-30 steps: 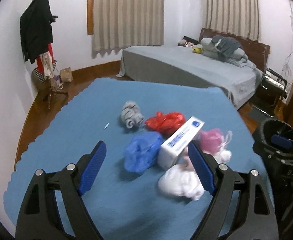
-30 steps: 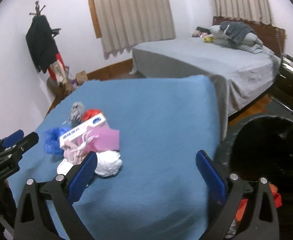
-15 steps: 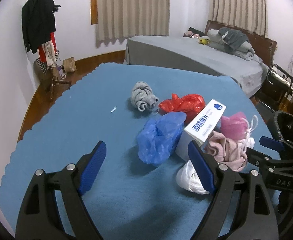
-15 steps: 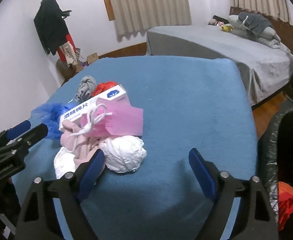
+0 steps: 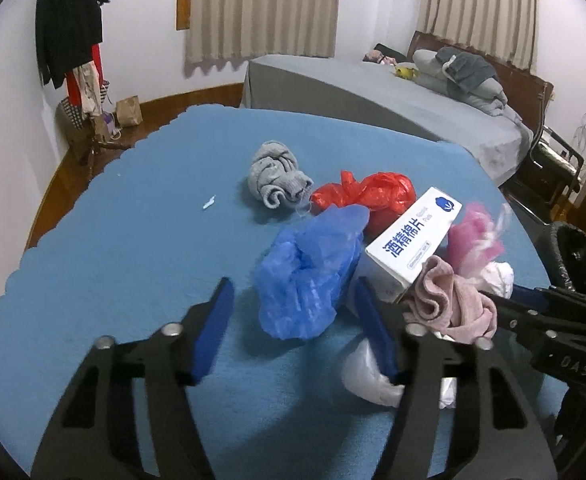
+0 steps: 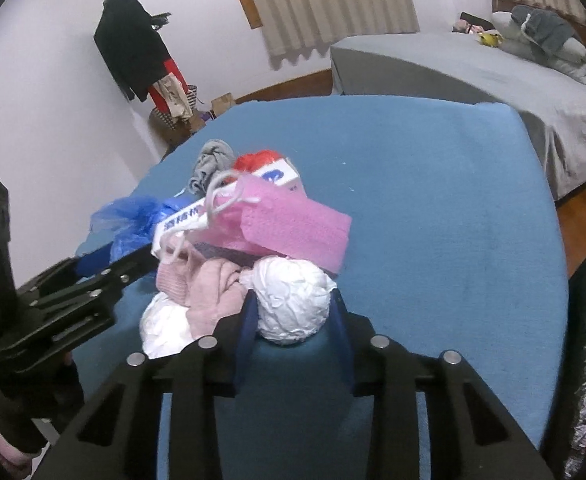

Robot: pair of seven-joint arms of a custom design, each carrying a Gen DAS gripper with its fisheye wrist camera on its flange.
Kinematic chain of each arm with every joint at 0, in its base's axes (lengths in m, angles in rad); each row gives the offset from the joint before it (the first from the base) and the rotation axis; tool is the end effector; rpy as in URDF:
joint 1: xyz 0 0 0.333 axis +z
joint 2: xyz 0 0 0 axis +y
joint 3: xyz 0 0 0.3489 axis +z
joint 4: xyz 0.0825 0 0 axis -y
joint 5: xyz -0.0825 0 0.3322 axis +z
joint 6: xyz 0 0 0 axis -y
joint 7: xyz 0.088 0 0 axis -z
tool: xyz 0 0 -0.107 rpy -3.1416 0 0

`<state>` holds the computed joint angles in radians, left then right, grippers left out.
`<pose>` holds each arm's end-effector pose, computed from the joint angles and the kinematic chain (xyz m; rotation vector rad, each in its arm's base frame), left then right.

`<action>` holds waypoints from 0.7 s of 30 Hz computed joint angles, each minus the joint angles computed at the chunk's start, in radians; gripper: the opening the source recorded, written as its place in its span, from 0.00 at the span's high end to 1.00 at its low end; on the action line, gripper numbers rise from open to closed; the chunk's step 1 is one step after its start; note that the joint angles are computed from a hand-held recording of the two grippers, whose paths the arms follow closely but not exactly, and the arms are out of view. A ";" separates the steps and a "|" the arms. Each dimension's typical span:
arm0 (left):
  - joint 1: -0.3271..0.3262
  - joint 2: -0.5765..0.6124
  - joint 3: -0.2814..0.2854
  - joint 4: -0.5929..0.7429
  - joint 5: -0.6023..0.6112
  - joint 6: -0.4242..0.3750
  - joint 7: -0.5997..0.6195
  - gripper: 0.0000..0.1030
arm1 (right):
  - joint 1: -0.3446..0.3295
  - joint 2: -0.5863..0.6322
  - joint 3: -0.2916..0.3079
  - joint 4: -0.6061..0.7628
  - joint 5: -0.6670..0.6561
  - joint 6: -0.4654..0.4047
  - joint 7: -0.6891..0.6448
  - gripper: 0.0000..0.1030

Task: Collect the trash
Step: 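Grasp the blue plastic bag with the left tool while the right tool grasps white tissue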

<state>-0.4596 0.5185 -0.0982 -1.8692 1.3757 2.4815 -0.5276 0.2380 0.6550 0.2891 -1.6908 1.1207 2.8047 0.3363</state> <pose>0.5340 -0.3295 0.3105 -2.0493 1.2866 -0.6412 0.6255 0.2719 0.3163 -2.0882 1.0333 -0.0183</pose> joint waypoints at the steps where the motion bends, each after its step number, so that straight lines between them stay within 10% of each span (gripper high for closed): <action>1: 0.000 0.002 0.000 0.002 0.000 0.002 -0.001 0.52 | -0.005 -0.006 0.003 -0.004 0.007 0.000 -0.004 0.66; 6: 0.000 0.002 0.003 0.004 0.016 0.024 -0.015 0.73 | -0.024 -0.039 0.015 -0.029 0.066 0.012 -0.053 0.66; 21: -0.015 -0.058 -0.018 -0.049 0.016 -0.064 -0.051 0.80 | -0.009 -0.087 -0.020 -0.062 0.161 0.019 -0.123 0.66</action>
